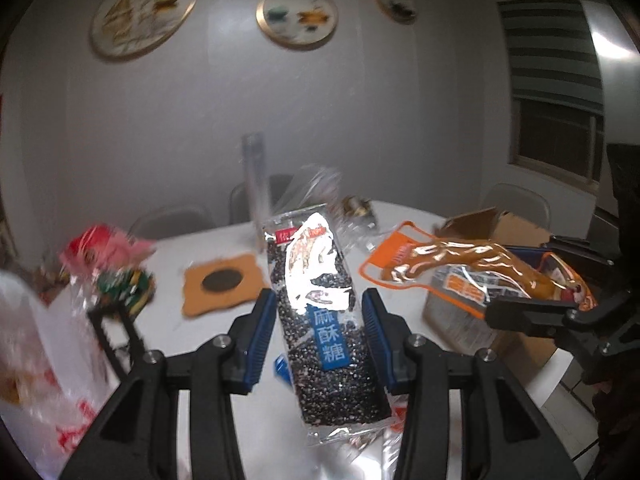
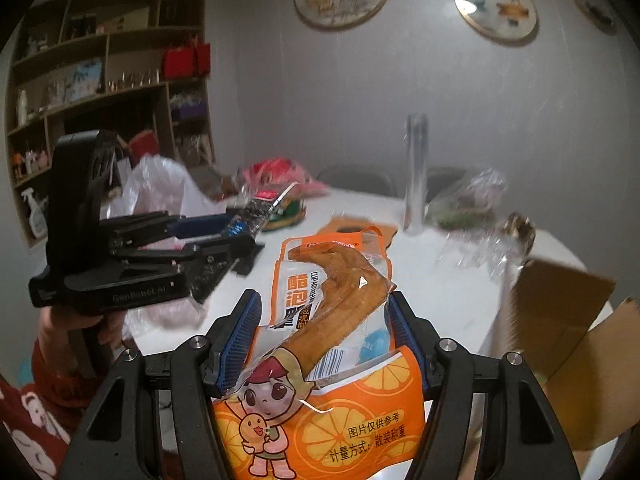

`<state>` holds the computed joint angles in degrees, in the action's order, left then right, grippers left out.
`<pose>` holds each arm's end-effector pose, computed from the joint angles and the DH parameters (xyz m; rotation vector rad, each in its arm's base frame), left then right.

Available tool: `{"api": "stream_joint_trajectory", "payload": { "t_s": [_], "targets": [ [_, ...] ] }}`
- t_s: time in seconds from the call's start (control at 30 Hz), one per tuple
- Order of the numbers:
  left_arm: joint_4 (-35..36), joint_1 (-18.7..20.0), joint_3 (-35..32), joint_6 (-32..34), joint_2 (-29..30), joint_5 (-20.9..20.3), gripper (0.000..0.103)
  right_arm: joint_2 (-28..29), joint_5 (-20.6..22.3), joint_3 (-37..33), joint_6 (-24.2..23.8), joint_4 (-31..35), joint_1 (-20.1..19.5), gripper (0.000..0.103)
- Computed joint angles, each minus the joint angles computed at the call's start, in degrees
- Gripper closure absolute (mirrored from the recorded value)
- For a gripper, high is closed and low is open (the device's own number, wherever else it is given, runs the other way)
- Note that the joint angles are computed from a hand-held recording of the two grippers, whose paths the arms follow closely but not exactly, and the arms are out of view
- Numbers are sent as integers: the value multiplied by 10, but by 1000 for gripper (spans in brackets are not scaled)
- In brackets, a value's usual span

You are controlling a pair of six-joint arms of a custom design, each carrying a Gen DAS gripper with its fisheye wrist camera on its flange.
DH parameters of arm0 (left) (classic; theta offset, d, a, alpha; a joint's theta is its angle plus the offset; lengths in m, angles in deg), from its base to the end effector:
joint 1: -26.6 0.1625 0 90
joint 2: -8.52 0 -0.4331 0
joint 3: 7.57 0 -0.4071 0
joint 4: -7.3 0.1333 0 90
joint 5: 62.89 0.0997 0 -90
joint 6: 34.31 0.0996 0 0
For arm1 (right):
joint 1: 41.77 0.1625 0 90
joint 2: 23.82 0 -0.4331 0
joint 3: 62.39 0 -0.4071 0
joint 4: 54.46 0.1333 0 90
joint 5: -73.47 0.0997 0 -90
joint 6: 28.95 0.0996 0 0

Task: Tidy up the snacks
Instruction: 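Carry both snacks over the box and open both tools to drop them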

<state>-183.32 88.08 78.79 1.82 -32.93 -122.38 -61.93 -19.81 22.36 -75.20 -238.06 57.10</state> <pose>-0.1918 -0.7380 0.1958 0.9531 2.1283 -1.1753 0.2434 -0.7322 0.1388 1.1880 -2.3470 1.0582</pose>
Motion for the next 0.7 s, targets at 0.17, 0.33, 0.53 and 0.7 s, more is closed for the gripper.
{"api": "stream_joint_trajectory", "payload": {
  "t_s": [0.17,0.33,0.53,0.7],
  "targets": [
    [60,-20,-54,6,30,-32,62,-25,-1,6,3,-22,-6,42],
    [143,-36,-111,3,63,-59,62,-55,-12,17,19,-33,-26,42],
    [264,-50,-203,2,117,-80,62,-78,-25,23,49,-32,-54,42],
    [385,-54,-299,-6,168,-85,62,-81,-40,5,61,9,-68,42]
  ]
}}
